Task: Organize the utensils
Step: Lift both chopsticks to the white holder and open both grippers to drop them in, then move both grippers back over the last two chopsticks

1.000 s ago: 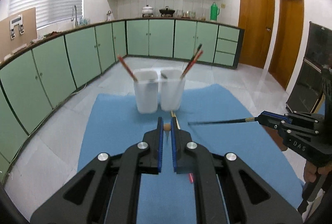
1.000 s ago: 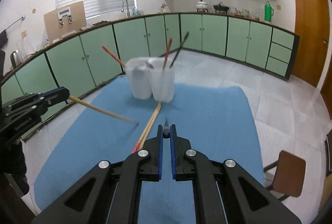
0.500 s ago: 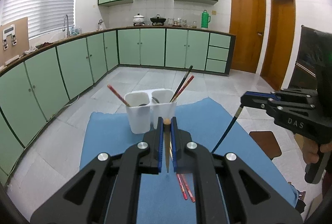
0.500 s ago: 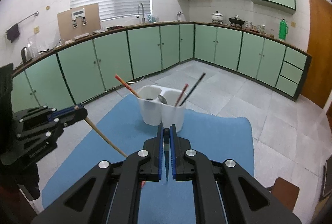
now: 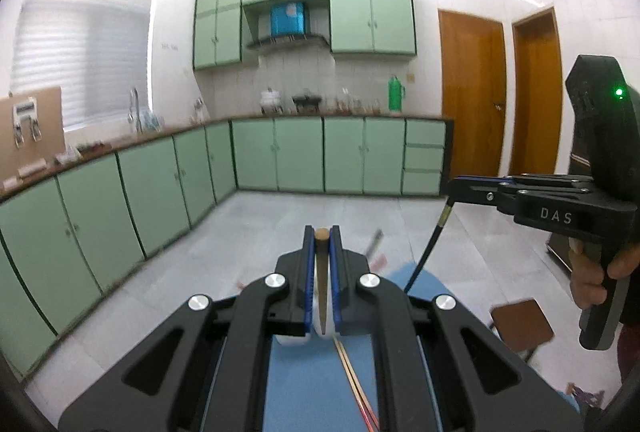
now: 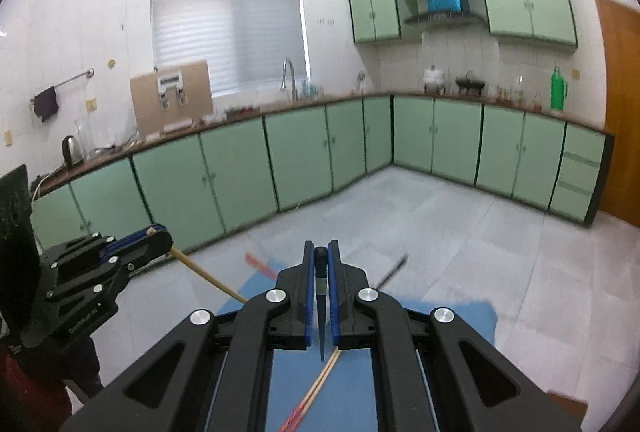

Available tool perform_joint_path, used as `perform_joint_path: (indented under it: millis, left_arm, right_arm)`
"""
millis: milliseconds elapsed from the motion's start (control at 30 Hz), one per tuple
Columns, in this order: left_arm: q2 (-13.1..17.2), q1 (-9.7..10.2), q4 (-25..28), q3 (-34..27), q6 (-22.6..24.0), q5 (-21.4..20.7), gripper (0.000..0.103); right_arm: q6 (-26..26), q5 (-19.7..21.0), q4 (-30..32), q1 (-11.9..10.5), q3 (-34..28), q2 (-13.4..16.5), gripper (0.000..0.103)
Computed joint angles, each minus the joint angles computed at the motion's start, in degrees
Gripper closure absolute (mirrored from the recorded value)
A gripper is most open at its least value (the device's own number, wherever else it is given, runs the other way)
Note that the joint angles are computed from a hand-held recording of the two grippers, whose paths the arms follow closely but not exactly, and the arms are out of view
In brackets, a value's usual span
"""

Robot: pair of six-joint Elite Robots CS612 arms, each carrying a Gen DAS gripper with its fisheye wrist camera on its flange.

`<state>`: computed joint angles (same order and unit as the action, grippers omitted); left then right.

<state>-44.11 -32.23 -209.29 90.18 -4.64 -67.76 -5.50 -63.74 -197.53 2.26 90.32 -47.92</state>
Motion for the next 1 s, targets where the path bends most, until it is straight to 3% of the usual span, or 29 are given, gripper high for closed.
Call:
perform_joint_path:
  millis: [167,600,833,900,933,1000]
  left_arm:
    - [1.9,0.58,-0.4,-5.1,2.0,2.7,0.097]
    - [8.4,3.26,8.3,-15.3,-2.3,-0.5,0.097]
    - [11.0,4.69,14.8,-18.6,-4.8,-3.3,0.095]
    - [11.2,5.15,16.0,-18.8,-6.1,-3.8,0.09]
    - [11.3,5.25,16.0,-18.8,-6.4,-3.9,0.083]
    - [11.1,5.3,15.1,-18.1,-6.7,-3.6,0.079]
  right_arm:
    - [1.3,-2.1,-0.4,0.7,-4.7,1.5,0.097]
    - [2.3,-7.8,3.2,2.1,-17.5,10.3,0.097]
    - [1.3,-8.5,7.9,2.5,-20.3,12.8,0.096]
    - [1.6,-8.8,6.9,2.3,-19.8,12.8,0.094]
    - [1.7,-9.0,6.6,2.3,-19.5,12.8,0.089]
    - [2.1,-9.2,5.5,2.1,-18.6,12.4,0.079]
